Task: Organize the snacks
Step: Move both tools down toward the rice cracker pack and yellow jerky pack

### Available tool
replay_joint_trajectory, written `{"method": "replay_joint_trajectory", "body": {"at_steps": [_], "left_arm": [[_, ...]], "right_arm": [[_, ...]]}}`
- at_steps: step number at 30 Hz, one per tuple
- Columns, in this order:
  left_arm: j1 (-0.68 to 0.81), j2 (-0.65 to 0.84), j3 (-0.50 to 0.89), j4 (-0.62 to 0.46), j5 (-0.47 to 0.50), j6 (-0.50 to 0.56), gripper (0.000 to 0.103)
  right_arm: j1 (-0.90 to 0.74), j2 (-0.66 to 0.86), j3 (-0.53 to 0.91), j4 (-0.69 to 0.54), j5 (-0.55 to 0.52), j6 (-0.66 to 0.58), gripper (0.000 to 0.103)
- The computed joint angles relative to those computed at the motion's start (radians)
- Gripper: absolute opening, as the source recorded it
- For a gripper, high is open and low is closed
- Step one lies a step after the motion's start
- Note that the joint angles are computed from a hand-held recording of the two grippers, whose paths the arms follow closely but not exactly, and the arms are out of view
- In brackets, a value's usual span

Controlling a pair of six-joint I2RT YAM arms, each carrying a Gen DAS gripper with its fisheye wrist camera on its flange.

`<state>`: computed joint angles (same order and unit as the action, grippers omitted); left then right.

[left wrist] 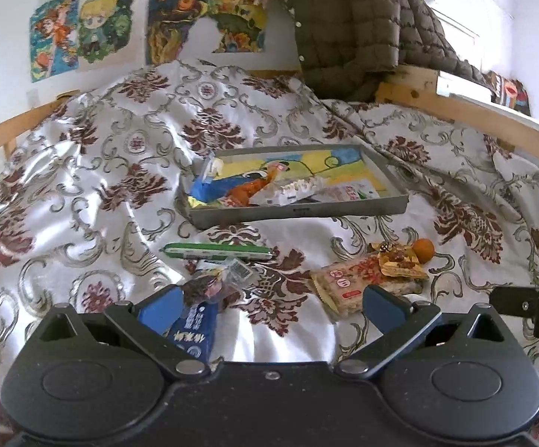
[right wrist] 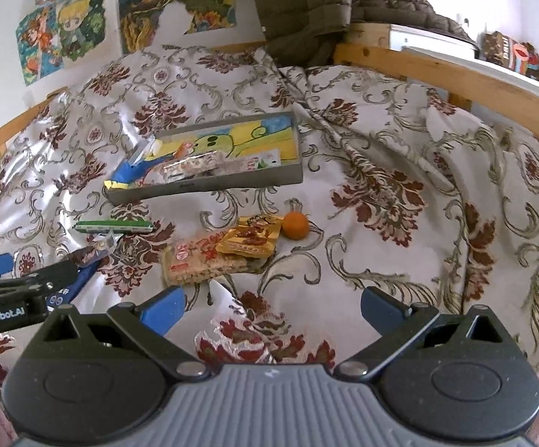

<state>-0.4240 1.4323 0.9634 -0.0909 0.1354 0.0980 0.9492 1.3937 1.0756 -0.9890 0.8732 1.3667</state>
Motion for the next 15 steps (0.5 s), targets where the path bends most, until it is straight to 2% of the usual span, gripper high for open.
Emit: {"method": "replay_joint_trajectory", "body": {"at_steps": [3,8,15], "left_arm": [[-0.012,0.053,0.053,-0.013,0.001,0.034,0.102],[-0.002,0.191,0.196,-0.097,0.085,0.096,0.102],[-0.016,0.383,0.354,-0.109,0.167,0.234,0.102]], "right_arm": [[-0.058,-0.031,-0.026,0.079,-0.027,-0.114,0.103],[-0.163,-0.095,-0.103,0.250,-0.108,-0.303,0.103],[-0.367,-0.097,-0.173,0.460,-0.319,-0.485,0.103]]}}
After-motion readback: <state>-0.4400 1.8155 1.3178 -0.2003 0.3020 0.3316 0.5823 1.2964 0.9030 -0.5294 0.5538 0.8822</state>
